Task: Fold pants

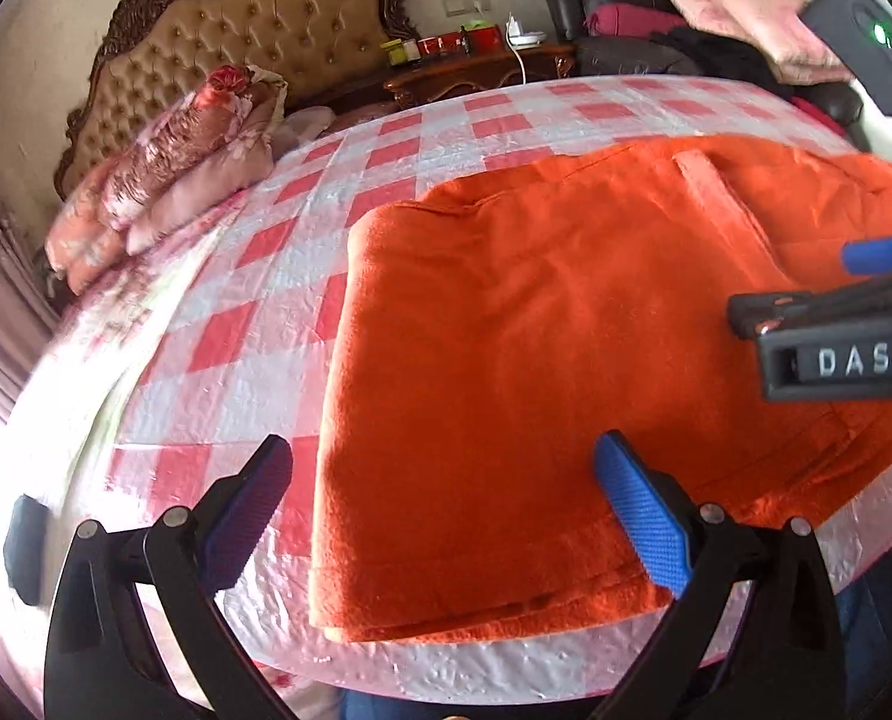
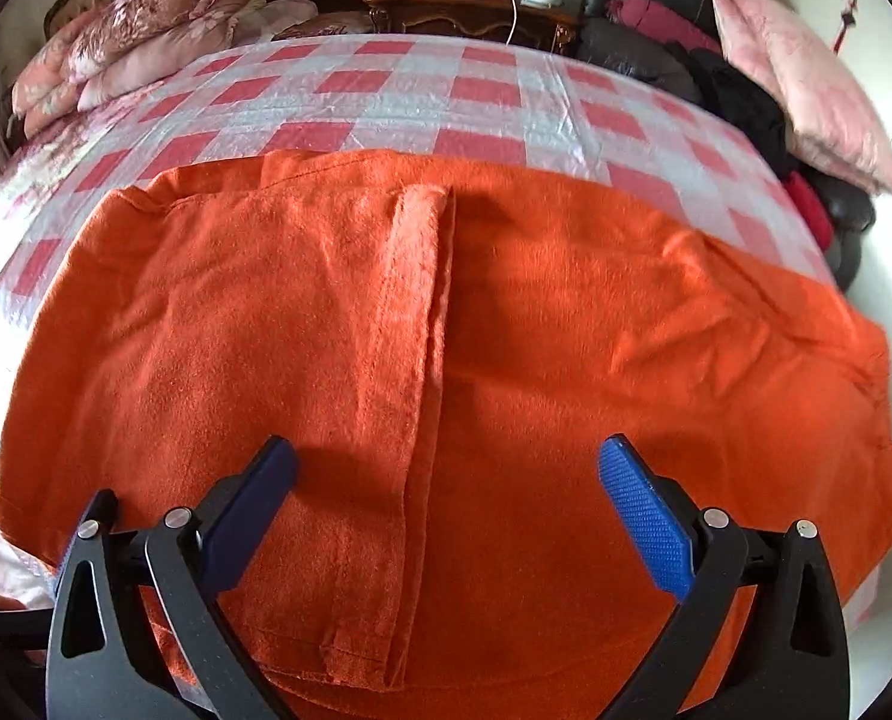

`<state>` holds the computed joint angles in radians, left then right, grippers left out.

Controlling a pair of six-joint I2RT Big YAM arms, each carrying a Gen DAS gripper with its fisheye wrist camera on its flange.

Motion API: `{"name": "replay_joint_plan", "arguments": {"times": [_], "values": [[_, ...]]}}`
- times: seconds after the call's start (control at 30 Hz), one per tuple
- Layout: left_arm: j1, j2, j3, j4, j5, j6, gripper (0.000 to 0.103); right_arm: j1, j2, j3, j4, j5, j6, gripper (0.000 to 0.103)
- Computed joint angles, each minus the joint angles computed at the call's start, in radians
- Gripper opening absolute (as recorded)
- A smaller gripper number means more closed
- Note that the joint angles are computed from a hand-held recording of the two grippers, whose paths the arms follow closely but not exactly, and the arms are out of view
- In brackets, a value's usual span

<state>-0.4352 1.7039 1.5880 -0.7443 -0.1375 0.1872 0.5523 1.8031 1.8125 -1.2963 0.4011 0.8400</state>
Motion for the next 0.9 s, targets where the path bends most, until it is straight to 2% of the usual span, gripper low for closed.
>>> {"name": "replay_joint_plan", "arguments": {"times": [0.1,0.13,0.2,0.27,0.37,0.4,0.47,0.5,0.6,0.67,0.7,0.73,0.8,0.83,0.9], "values": [[0.026,0.016,0.039,-0.077,0.082,-0.059,0.101,-0.006,-0.01,-0.017,0.017,-0.023,0.001,0.098],[0.03,0.015,0.039,-0.077,0.086,-0.063,0.101,-0.004,-0.006,-0.011,0.012,-0.017,-0.001,0.098],[0.032,-0.003,0.012,-0.036,0.056,-0.059,0.1,0.004,0.004,0.004,-0.004,0.01,-0.012,0.098],[0.042,-0.022,-0.012,-0.004,0.062,-0.056,0.1,0.007,0.008,0.008,-0.007,0.025,-0.02,0.098],[0.06,-0.007,-0.004,-0.033,0.027,-0.057,0.101,0.001,-0.005,-0.013,0.018,0.01,-0.027,0.098],[0.074,-0.008,-0.002,-0.037,0.041,-0.074,0.101,-0.001,-0.007,-0.016,0.022,0.006,-0.029,0.098],[0.099,-0.01,0.01,-0.049,0.022,-0.109,0.1,-0.003,-0.009,-0.02,0.028,-0.001,-0.036,0.098],[0.113,-0.012,0.017,-0.054,0.041,-0.13,0.1,-0.003,-0.008,-0.019,0.027,-0.002,-0.039,0.098],[0.157,-0.015,0.048,-0.073,0.19,-0.176,0.099,-0.005,-0.01,-0.022,0.032,-0.01,-0.038,0.098],[0.16,-0.004,0.063,-0.092,0.273,-0.13,0.099,-0.005,-0.012,-0.026,0.036,-0.012,-0.037,0.098],[0.156,0.002,0.065,-0.094,0.281,-0.095,0.099,-0.005,-0.012,-0.025,0.035,-0.012,-0.036,0.098],[0.147,0.012,0.067,-0.096,0.272,-0.05,0.099,-0.005,-0.012,-0.025,0.034,-0.011,-0.037,0.098],[0.133,0.035,0.065,-0.075,0.195,0.042,0.099,-0.004,-0.012,-0.027,0.034,-0.01,-0.041,0.098],[0.143,0.041,0.07,-0.058,0.212,0.055,0.1,-0.005,-0.013,-0.029,0.037,-0.012,-0.043,0.098],[0.158,0.082,0.127,-0.071,0.191,0.07,0.1,-0.007,-0.018,-0.036,0.045,-0.019,-0.046,0.098]]}}
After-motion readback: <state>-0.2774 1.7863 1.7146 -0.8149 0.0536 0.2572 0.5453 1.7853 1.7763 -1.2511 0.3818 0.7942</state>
